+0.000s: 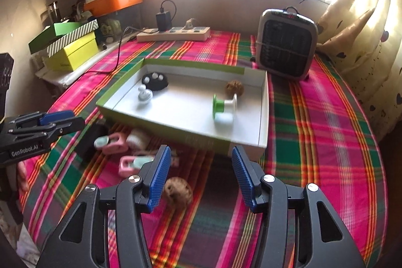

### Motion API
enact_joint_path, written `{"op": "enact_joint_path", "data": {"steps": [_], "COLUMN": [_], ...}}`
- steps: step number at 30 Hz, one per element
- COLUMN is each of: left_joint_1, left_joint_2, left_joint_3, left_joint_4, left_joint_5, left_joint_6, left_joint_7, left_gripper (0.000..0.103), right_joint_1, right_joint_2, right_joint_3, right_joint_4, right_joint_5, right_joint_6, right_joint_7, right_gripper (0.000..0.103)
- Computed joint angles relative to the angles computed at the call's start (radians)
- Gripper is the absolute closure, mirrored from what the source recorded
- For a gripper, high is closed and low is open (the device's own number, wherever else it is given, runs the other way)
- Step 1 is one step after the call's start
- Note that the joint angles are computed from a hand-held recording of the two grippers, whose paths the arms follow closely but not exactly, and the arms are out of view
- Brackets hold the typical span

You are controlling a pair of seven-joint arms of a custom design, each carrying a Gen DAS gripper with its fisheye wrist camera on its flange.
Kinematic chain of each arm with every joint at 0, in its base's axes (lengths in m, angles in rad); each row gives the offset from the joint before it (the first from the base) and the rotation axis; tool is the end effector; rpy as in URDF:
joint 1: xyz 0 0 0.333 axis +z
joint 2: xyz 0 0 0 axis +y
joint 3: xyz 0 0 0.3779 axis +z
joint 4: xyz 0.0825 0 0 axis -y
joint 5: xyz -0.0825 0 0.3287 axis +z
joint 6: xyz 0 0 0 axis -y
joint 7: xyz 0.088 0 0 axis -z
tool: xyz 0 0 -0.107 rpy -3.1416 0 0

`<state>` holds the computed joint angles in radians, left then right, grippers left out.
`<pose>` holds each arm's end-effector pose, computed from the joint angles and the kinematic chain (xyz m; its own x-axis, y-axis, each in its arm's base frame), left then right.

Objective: Organize objects
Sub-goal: 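Move both tools back toward the clips and second walnut, then grasp the black clip with the left tool while the right tool grasps the second walnut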

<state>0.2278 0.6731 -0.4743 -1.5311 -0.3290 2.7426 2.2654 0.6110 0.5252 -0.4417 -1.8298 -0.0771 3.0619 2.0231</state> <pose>0.7360 -0.0704 0.4340 -0.5133 -0.8463 0.1424 -0.6895 0.3080 -0.6555 0.6600 0.1812 0.4457 -0.0532 -0.9978 -0.0406 -0.7116 0.0664 -0.6995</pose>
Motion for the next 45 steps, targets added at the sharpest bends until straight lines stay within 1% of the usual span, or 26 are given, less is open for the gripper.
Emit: {"op": "enact_joint_path", "data": {"steps": [2,6,9,17,20,24,26,29,31,35,38,42,45], "left_joint_1": [0.012,0.019,0.025,-0.006,-0.013,-0.037,-0.040,-0.045,-0.046,-0.046,-0.044,-0.058,-0.065], "left_joint_2": [-0.006,-0.019,-0.025,-0.028,-0.029,-0.020,-0.015,-0.009,-0.004,0.007,0.015,0.030,0.039], "left_joint_3": [-0.012,-0.015,-0.022,0.016,0.020,0.048,0.053,0.060,0.063,0.069,0.069,0.083,0.085], "left_joint_4": [-0.017,-0.044,-0.060,-0.070,-0.075,-0.066,-0.059,-0.052,-0.046,-0.026,-0.014,0.014,0.028], "left_joint_5": [-0.007,-0.016,-0.030,-0.013,-0.002,0.033,0.045,0.067,0.079,0.101,0.114,0.137,0.152], "left_joint_6": [-0.003,-0.008,-0.013,-0.020,-0.010,-0.009,-0.012,-0.008,-0.004,-0.007,-0.009,-0.021,-0.021], "left_joint_7": [0.013,0.029,0.044,0.026,0.024,-0.011,-0.026,-0.042,-0.053,-0.078,-0.087,-0.112,-0.123], "left_gripper": [0.060,0.060,0.059,0.059,0.059,0.059,0.059,0.059,0.059,0.059,0.059,0.059,0.059], "right_joint_1": [-0.006,-0.013,-0.025,-0.031,-0.041,-0.037,-0.030,-0.043,-0.043,-0.048,-0.039,-0.046,-0.025], "right_joint_2": [-0.005,-0.014,-0.017,-0.011,-0.005,0.003,0.008,0.011,0.014,0.015,0.016,0.016,0.021], "right_joint_3": [0.013,0.035,0.059,0.082,0.096,0.086,0.075,0.088,0.085,0.083,0.069,0.074,0.045], "right_joint_4": [-0.014,-0.040,-0.048,-0.052,-0.047,-0.037,-0.031,-0.024,-0.017,-0.015,-0.014,-0.012,-0.009], "right_joint_5": [0.003,0.017,0.029,0.049,0.055,0.051,0.040,0.031,0.024,0.010,-0.008,-0.023,-0.044], "right_joint_6": [0.003,0.021,0.018,0.007,-0.005,-0.021,-0.034,-0.044,-0.057,-0.059,-0.065,-0.067,-0.072], "right_joint_7": [-0.007,-0.025,-0.051,-0.088,-0.098,-0.094,-0.088,-0.087,-0.078,-0.057,-0.042,-0.035,-0.009], "right_gripper": [0.051,0.050,0.050,0.048,0.048,0.048,0.048,0.048,0.048,0.048,0.048,0.048,0.048]}}
